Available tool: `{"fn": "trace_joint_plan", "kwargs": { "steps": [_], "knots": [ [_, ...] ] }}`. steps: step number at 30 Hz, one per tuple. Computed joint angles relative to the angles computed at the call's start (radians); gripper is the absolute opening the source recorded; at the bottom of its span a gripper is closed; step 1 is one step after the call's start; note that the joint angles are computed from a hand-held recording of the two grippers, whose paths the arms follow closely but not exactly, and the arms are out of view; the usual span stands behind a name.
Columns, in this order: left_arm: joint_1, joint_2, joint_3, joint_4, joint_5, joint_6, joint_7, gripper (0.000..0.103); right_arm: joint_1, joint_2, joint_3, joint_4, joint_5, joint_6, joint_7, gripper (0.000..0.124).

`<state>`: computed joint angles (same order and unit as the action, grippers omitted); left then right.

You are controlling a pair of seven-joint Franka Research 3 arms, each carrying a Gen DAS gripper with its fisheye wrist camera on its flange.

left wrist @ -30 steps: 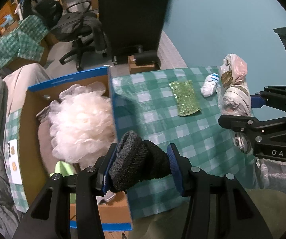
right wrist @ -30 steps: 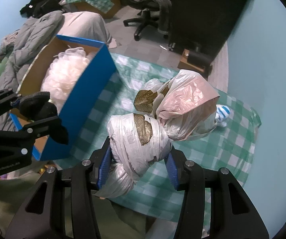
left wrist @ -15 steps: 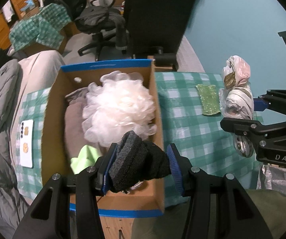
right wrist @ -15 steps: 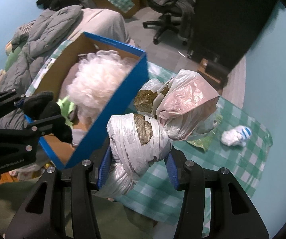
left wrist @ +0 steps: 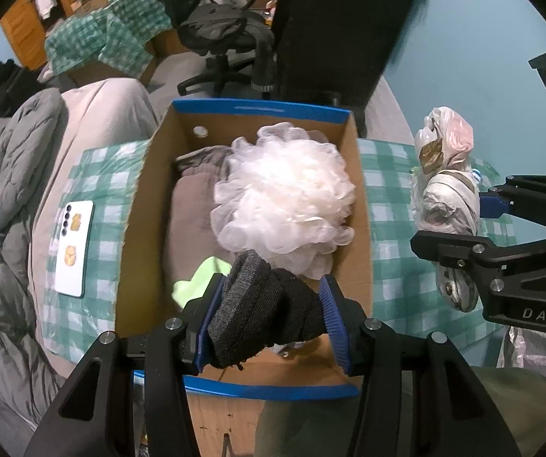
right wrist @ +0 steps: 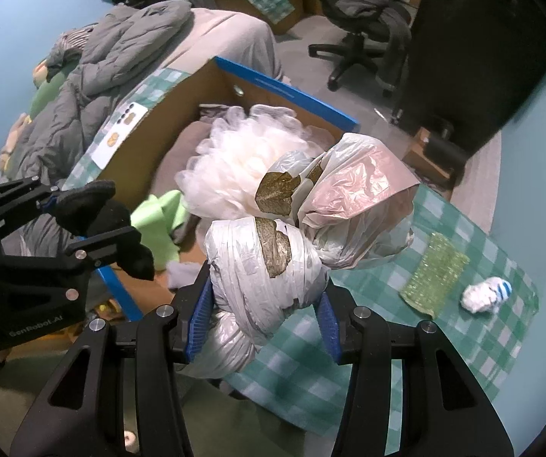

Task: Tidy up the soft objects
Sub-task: 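Lift the black sock and white bundle and carry both over the box, then open both tools to drop the black sock and white bundle into the box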

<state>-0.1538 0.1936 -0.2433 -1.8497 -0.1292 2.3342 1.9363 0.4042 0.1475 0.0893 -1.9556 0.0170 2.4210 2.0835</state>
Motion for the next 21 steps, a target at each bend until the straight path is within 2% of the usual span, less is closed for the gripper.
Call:
{"fn": "trace_joint_plan", "kwargs": {
  "steps": [21],
  "knots": [
    [0.052,0.094,0.013,0.053,0.031,-0.017,-0.002,0.051,0.027,0.188,0.012,0.173,0.163,0.004,-0.098,0.048]
  ]
}}
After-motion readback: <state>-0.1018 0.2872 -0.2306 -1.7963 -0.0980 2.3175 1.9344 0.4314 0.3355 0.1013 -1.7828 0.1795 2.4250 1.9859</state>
